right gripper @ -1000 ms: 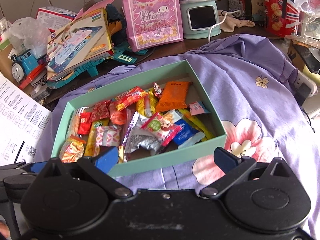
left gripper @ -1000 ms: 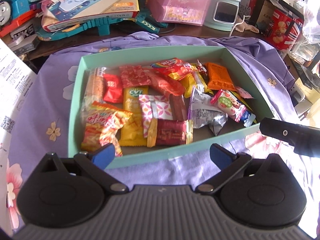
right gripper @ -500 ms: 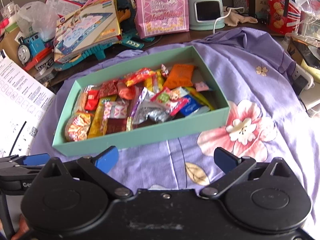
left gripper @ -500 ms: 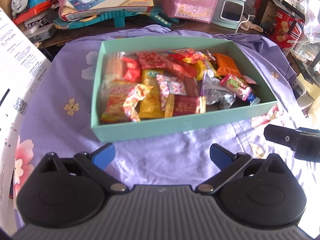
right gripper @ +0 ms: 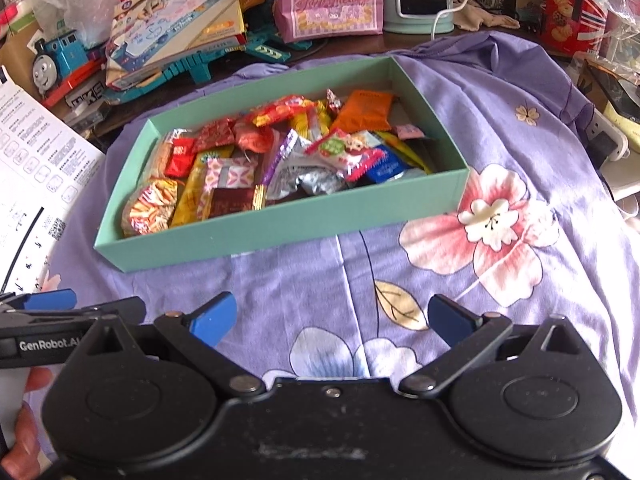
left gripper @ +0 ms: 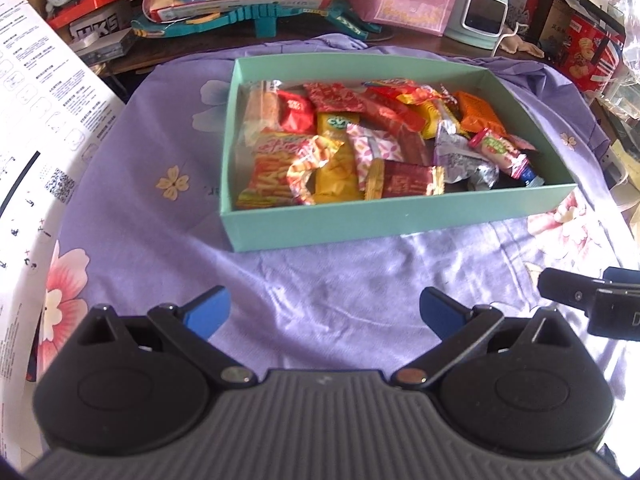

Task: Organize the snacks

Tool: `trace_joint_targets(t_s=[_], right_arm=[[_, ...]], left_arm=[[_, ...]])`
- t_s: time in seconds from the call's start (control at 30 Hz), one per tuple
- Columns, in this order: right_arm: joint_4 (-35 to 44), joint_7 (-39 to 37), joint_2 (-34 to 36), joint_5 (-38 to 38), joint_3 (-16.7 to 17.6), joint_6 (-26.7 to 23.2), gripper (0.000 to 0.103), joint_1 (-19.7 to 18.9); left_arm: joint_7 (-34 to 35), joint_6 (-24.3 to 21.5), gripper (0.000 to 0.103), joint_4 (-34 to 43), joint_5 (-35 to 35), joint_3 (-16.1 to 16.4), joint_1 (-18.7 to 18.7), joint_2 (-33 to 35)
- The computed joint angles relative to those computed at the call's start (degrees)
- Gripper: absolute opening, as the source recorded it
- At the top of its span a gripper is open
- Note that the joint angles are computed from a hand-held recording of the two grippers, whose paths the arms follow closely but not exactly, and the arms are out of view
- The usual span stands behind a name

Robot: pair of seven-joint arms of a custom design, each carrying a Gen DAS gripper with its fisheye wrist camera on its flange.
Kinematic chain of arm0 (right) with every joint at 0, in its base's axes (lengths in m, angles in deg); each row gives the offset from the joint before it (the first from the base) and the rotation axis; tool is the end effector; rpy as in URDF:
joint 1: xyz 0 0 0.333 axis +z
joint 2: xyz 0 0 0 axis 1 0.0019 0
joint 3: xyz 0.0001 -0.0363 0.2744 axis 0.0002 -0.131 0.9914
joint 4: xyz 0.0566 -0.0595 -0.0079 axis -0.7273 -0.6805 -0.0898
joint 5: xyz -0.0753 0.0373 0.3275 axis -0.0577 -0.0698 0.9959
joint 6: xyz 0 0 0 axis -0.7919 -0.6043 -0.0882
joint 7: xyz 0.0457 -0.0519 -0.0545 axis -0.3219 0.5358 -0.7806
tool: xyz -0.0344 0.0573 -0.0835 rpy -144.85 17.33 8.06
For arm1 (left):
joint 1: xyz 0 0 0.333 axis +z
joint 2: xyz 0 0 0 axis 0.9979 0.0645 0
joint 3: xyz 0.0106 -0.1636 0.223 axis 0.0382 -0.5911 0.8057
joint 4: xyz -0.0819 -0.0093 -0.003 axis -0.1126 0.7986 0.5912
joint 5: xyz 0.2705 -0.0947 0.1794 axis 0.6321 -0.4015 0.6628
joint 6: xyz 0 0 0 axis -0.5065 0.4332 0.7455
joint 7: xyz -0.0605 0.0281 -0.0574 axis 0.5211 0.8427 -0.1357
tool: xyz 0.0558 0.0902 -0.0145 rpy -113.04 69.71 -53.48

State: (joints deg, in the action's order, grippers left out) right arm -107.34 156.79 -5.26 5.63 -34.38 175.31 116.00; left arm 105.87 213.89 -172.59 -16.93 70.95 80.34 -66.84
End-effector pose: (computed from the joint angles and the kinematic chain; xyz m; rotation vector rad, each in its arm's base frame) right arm 0.4628 0.3219 0.5616 -2.1356 1.4531 -0.2696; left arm 0.3672 -0.1527 0.5427 -2.2255 1.4689 -0.4631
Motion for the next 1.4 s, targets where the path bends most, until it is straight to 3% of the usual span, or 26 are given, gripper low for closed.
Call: trace_joint_targets(t_s=[0.47, 1.4], right_arm=[[-1.82, 0.93, -0.45, -2.79, 0.32, -1.90, 0.103, 0.60], [-0.16, 1.85, 0.95, -2.97, 0.12, -3.61, 0.103, 0.75]], left_arm=[[-1.28, -1.75, 0.103, -3.99, -1.38, 0.38, 0.01, -2.92], [-3.16, -3.88, 0.103, -2.97, 1.52, -0.41, 0.53, -3.72]])
